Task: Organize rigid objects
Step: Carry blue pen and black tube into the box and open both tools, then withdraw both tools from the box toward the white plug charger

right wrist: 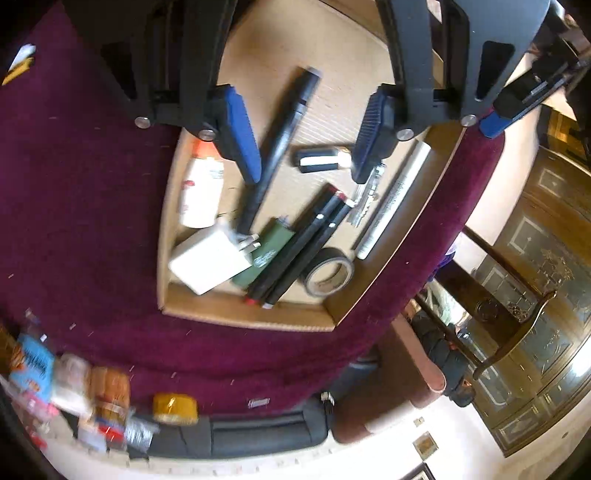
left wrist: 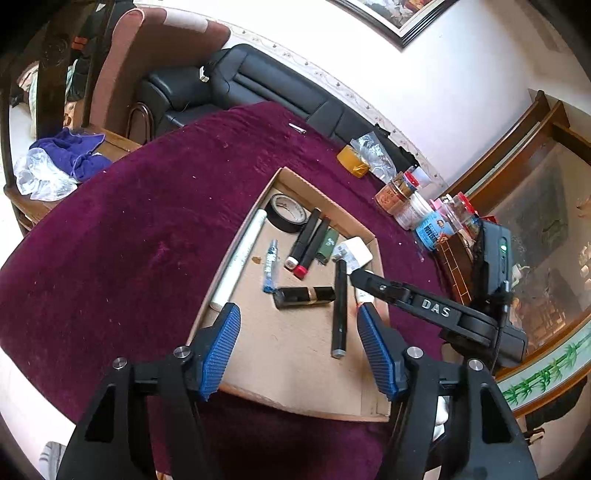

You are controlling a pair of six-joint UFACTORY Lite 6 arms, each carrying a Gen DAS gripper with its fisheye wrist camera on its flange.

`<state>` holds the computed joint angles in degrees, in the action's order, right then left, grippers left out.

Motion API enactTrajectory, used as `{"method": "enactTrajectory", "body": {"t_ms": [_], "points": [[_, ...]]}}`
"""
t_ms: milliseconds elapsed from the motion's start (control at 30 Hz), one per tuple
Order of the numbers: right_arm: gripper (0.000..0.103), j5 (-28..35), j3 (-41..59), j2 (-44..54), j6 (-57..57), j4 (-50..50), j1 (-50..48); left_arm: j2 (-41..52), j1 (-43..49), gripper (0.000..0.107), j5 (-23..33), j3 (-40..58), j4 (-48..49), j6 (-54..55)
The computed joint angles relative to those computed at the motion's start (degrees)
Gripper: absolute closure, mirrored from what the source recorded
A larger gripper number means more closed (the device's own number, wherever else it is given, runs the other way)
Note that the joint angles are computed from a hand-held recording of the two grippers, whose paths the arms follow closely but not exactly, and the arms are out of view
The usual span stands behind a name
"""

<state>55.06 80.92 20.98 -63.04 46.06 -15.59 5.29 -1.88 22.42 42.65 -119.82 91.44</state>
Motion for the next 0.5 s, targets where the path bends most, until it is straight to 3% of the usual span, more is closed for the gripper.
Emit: {"method": "enactTrajectory", "body": {"t_ms": [267, 500], "points": [[0.05, -3.0, -7.1, -6.1, -11.1, 3.2, -11.5, -4.3, -10.1, 0.047, -8.4, -2.4, -26.0, 23.4], [0.045, -12.0, -13.2, -10.0, -24.1, 7.7, -18.7, -0.3, -19.4, 0.047, -12.4, 2.6, -36.5, 31.6]]}}
